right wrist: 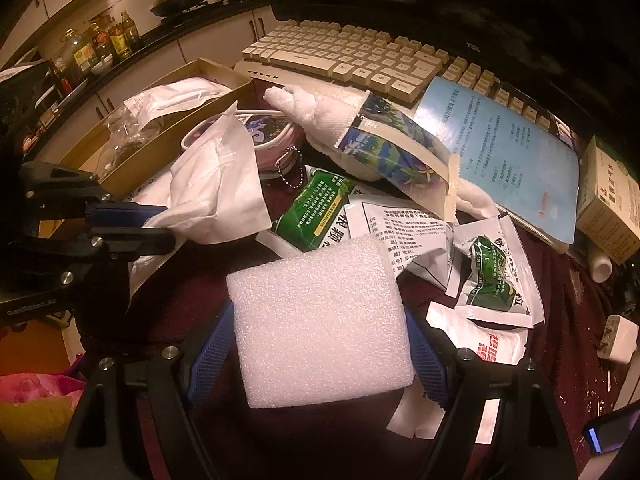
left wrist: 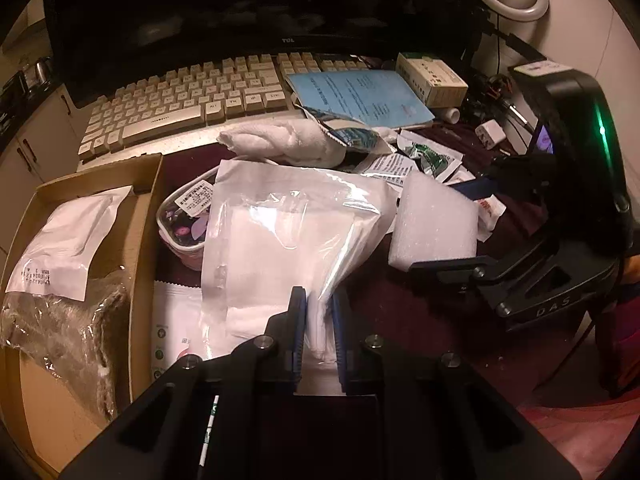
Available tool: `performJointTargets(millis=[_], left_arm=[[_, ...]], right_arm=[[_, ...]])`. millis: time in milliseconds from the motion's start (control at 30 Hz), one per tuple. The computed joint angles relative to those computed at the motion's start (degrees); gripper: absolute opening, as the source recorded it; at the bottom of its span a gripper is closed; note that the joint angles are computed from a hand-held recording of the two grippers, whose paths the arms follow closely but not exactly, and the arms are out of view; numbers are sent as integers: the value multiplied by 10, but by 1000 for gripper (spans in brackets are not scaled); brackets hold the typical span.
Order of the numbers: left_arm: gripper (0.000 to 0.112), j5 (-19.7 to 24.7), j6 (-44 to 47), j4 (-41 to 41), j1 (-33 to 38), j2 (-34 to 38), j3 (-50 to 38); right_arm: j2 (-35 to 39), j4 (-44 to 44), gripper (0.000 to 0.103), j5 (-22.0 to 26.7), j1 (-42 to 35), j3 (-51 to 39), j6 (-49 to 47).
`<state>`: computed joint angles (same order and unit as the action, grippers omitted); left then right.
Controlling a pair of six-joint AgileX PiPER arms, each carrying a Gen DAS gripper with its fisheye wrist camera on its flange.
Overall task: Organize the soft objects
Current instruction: 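Carry the foam block and the gauze packet over the cardboard box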
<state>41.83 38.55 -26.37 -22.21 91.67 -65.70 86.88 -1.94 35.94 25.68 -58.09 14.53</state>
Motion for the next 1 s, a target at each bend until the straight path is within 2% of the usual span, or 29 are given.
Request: performJointTargets(millis=[300, 1000], left_arm=[[12, 9, 17, -37, 16, -23, -1], [12, 22, 18, -51, 40, -64, -11]], right_arm=[[-7, 3, 85, -1, 2, -5, -4], [-13, 0, 85, -1, 12, -30, -1]])
